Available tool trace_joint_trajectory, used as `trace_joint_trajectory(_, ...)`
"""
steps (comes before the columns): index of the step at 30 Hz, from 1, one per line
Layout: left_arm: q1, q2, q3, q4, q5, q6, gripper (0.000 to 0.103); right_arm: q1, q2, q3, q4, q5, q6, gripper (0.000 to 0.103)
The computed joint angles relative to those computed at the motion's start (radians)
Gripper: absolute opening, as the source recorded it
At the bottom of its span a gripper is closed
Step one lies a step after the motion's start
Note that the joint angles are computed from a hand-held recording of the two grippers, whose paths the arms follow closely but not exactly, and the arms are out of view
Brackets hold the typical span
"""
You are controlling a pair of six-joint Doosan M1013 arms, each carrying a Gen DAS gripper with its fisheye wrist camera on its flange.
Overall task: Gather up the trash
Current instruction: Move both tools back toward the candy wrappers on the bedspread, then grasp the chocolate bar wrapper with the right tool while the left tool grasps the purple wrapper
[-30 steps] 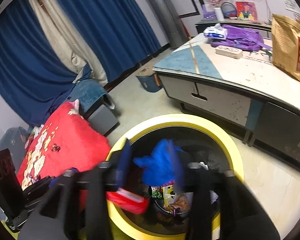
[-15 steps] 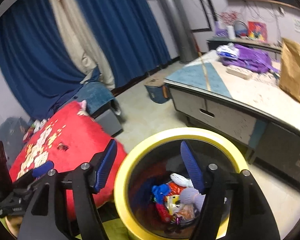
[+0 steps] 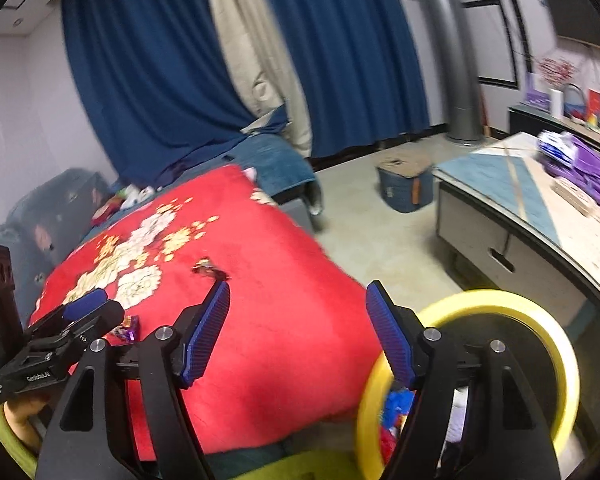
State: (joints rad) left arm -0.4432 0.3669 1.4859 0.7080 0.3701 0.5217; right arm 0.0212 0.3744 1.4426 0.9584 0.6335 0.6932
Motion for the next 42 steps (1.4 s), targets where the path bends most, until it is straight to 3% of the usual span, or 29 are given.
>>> trace_joint_trajectory(5, 0.021, -0.021, 0.03, 0.047, 0.033, -0.073, 0.092, 0.044, 0.041, -0.065, -0.059, 0.043, 0.019, 0.068)
trace_joint_trajectory(12, 0.057, -0.034, 0.05, -0.005, 0.074, -0.112, 0.092, 0.105, 0.106, -0.154, -0.162, 0.087, 0.067, 0.068)
trace_joint_trajectory(21, 0.101, -0.035, 0.067, -0.253, 0.112, -0.076, 0.092, 0.167, 0.191, -0.266, -0.338, 0.13, 0.139, 0.065)
trace_joint_trajectory(27, 0.116, -0.026, 0.07, -0.426, 0.106, 0.027, 0.092, 0.199, 0.263, -0.36, -0.47, 0.176, 0.228, 0.06)
trace_joint_trajectory(30, 0.116, -0.024, 0.075, -0.442, 0.085, 0.035, 0.092, 0.208, 0.291, -0.392, -0.513, 0.19, 0.278, 0.052)
trace_joint_trajectory(32, 0.116, -0.024, 0.079, -0.44, 0.065, 0.028, 0.092, 0.212, 0.304, -0.404, -0.534, 0.201, 0.295, 0.039)
trace_joint_trajectory(36, 0.116, -0.013, 0.072, -0.445, 0.049, 0.04, 0.077, 0.204, 0.29, -0.375, -0.477, 0.187, 0.244, 0.026)
trace_joint_trajectory(38, 0.116, -0.008, 0.07, -0.437, 0.046, 0.037, 0.063, 0.199, 0.279, -0.352, -0.451, 0.178, 0.219, 0.018)
trace_joint_trajectory(39, 0.116, -0.005, 0.066, -0.437, 0.05, 0.04, 0.05, 0.195, 0.271, -0.336, -0.435, 0.171, 0.206, 0.018)
trace_joint_trajectory(42, 0.121, -0.004, 0.07, -0.467, 0.035, 0.068, 0.046, 0.183, 0.248, -0.291, -0.378, 0.151, 0.172, 0.018)
